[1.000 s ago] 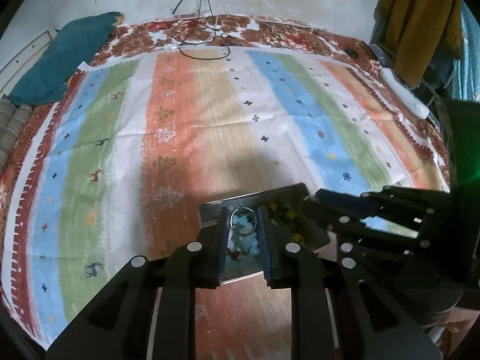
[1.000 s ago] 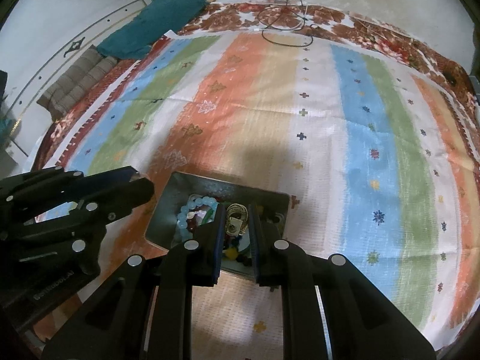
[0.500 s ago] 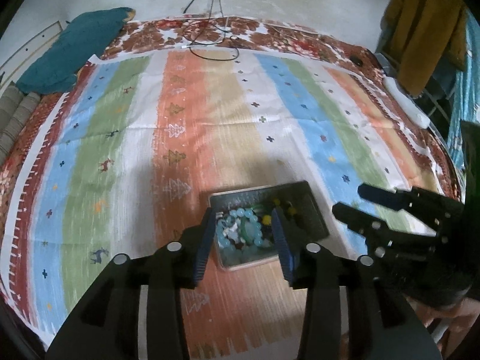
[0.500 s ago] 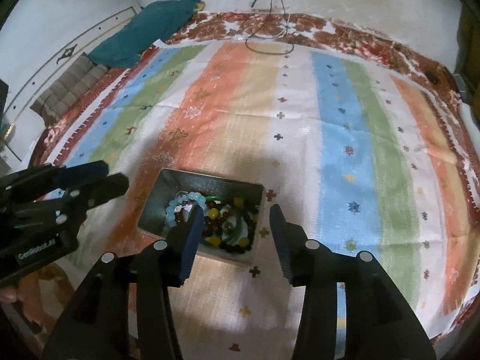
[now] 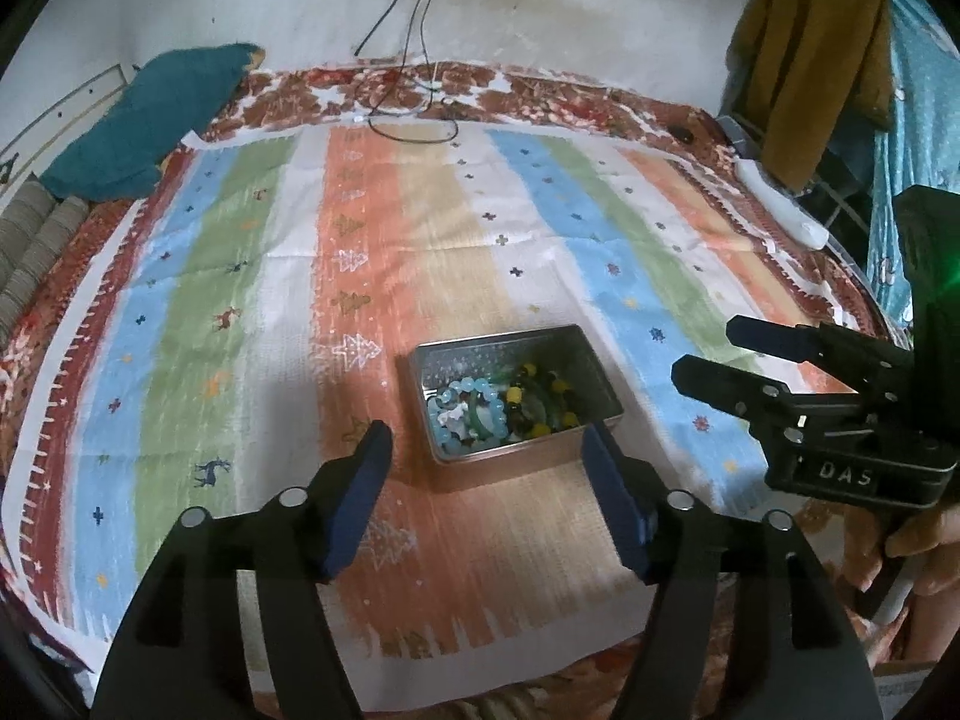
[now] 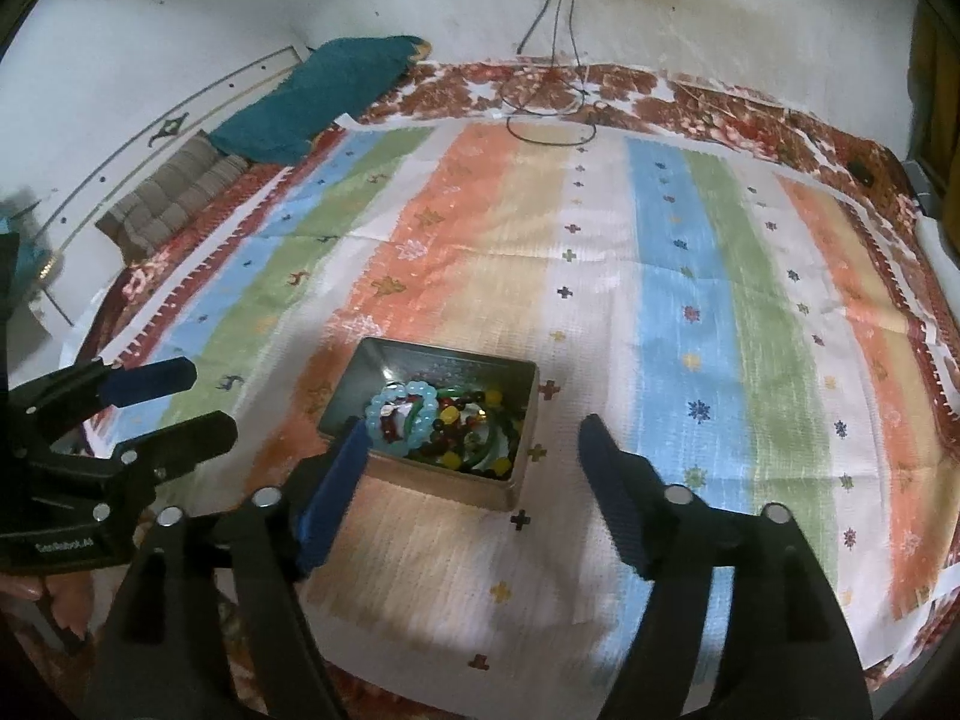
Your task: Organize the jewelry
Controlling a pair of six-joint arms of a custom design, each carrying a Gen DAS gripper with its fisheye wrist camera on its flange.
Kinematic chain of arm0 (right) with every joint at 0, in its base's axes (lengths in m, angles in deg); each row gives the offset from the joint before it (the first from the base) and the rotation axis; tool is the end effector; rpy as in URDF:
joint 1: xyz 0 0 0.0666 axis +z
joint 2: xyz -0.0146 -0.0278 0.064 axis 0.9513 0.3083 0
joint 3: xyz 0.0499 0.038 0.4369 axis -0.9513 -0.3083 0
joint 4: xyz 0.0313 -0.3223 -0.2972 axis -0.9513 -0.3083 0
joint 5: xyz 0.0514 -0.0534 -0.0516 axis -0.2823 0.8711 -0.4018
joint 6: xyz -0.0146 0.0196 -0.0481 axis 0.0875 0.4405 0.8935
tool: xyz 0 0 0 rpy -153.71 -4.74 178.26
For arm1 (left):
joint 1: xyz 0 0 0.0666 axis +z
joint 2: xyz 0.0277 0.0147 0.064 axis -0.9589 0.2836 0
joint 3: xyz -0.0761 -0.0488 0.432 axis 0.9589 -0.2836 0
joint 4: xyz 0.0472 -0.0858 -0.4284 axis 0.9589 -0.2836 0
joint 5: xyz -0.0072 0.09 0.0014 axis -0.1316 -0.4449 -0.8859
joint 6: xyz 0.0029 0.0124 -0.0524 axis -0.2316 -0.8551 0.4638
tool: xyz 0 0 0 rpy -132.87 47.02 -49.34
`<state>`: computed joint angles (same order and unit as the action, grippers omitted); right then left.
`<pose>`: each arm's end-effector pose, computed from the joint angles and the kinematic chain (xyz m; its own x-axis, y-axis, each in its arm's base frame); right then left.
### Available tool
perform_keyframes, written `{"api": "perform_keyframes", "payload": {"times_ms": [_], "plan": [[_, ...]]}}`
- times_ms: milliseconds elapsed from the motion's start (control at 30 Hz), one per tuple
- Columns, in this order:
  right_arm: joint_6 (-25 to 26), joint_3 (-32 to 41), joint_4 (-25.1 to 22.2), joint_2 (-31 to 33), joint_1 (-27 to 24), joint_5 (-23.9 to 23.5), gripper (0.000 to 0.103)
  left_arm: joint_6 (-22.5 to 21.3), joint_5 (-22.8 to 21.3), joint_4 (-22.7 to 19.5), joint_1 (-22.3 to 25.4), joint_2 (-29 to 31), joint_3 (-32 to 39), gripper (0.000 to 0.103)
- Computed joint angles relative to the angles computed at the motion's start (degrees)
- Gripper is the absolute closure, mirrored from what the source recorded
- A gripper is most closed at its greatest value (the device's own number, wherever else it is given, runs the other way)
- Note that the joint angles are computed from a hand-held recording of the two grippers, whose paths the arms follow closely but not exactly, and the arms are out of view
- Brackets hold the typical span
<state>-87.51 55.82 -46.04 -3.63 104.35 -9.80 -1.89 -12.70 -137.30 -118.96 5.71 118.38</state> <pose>0.3868 0.2419 0.5990 -0.7738 -0.2147 -0.5959 -0.3379 0.9357 0.1016 0.3461 -0.3399 0.5828 -0.7863 0.0438 -0.6163 0.1908 0.9659 -0.1749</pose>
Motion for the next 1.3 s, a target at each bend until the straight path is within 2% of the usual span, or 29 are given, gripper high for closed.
{"api": "perform_keyframes", "payload": {"times_ms": [100,267,533,767,967,1067,1300], "plan": [[0.4,-0.7,0.4,-1.0,0.2,0.1,0.026,-0.2,-1.3,0.3,-0.7,-0.3,-0.3,0.033],[-0.2,-2.1,1.7,-3.2,0.5,0.6,0.017,-0.2,-4.3,2.3,-2.1,-1.8,-1.7,0.016],[0.1,-4.4,5.1,-6.2,2.0,2.6,0.007,-0.7,-8.1,5.1,-3.9,-3.7,-3.4,0.006],[0.2,-6.2,7.5,-8.6,3.4,5.6,0.006,-2.6,-12.1,8.9,-5.6,-5.4,-5.2,0.006],[0.6,-7.4,10.0,-9.9,4.2,6.8,0.006,-4.1,-16.3,10.0,-7.2,-5.8,-5.6,0.006],[0.6,-8.7,12.9,-11.4,4.6,8.3,0.006,-5.0,-17.3,11.5,-7.7,-6.3,-6.1,0.006],[0.3,-8.8,12.7,-11.4,4.7,8.2,0.006,-5.6,-18.6,11.4,-8.2,-6.1,-5.9,0.006]]}}
